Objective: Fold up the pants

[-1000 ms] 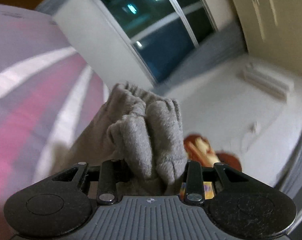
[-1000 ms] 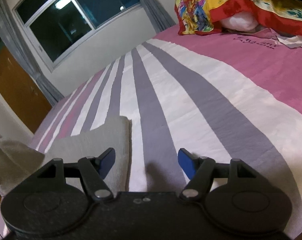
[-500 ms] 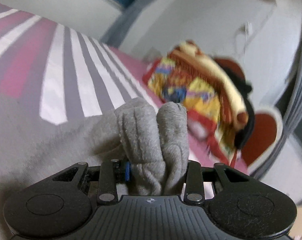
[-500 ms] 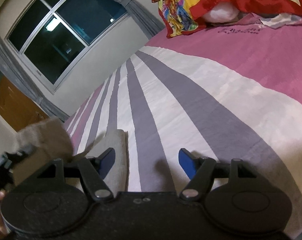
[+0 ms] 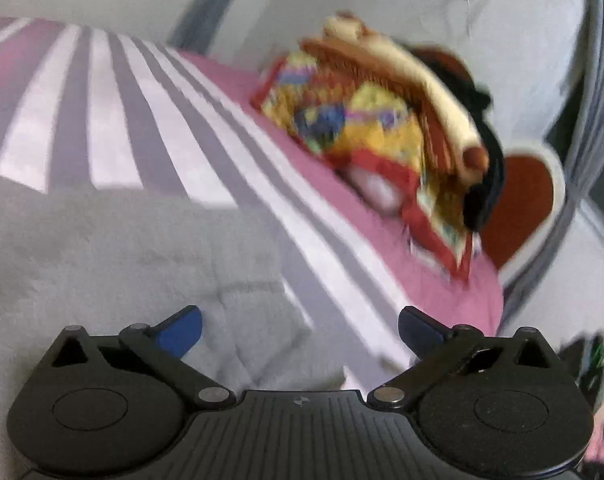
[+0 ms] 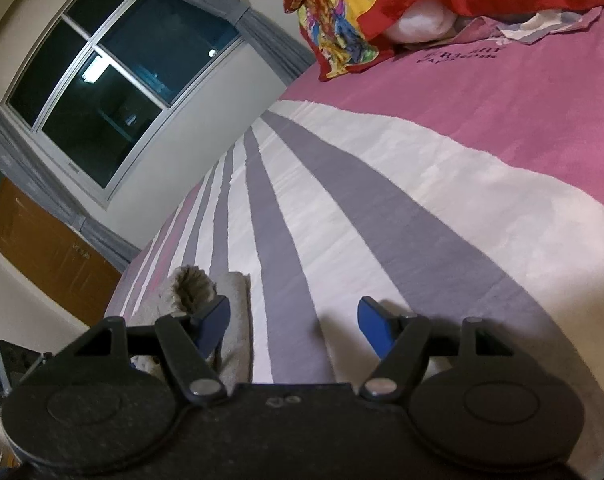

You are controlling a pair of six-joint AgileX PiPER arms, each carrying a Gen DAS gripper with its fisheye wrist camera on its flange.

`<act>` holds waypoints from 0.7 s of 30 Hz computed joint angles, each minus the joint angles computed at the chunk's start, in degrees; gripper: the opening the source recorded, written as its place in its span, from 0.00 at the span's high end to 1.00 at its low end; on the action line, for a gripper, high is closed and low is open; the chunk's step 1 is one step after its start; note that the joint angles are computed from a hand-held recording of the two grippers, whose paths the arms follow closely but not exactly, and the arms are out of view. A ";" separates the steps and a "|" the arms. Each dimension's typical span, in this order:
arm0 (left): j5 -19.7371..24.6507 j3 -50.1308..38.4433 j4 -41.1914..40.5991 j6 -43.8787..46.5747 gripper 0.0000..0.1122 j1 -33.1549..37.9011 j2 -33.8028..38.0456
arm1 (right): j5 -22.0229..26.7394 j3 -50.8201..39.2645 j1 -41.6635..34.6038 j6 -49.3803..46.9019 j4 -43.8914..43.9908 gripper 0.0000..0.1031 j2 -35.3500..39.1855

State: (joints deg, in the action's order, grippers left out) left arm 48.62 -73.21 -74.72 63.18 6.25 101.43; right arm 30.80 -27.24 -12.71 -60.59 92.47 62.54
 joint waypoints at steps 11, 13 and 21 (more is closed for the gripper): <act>-3.36 19.50 -5.30 9.27 0.09 31.97 -18.35 | -7.11 1.01 5.63 -2.79 1.62 0.32 -4.59; 0.09 23.21 -3.58 12.63 0.09 38.90 -19.93 | -9.09 0.95 8.00 -3.70 1.32 0.33 -5.71; 1.41 33.51 -0.29 26.40 0.09 40.02 -25.09 | -10.38 -2.05 15.10 0.37 -4.94 0.41 -5.28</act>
State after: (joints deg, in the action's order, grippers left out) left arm 50.03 -39.69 -75.01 89.58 46.27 76.34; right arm 20.42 -29.29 2.40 -60.22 87.52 57.26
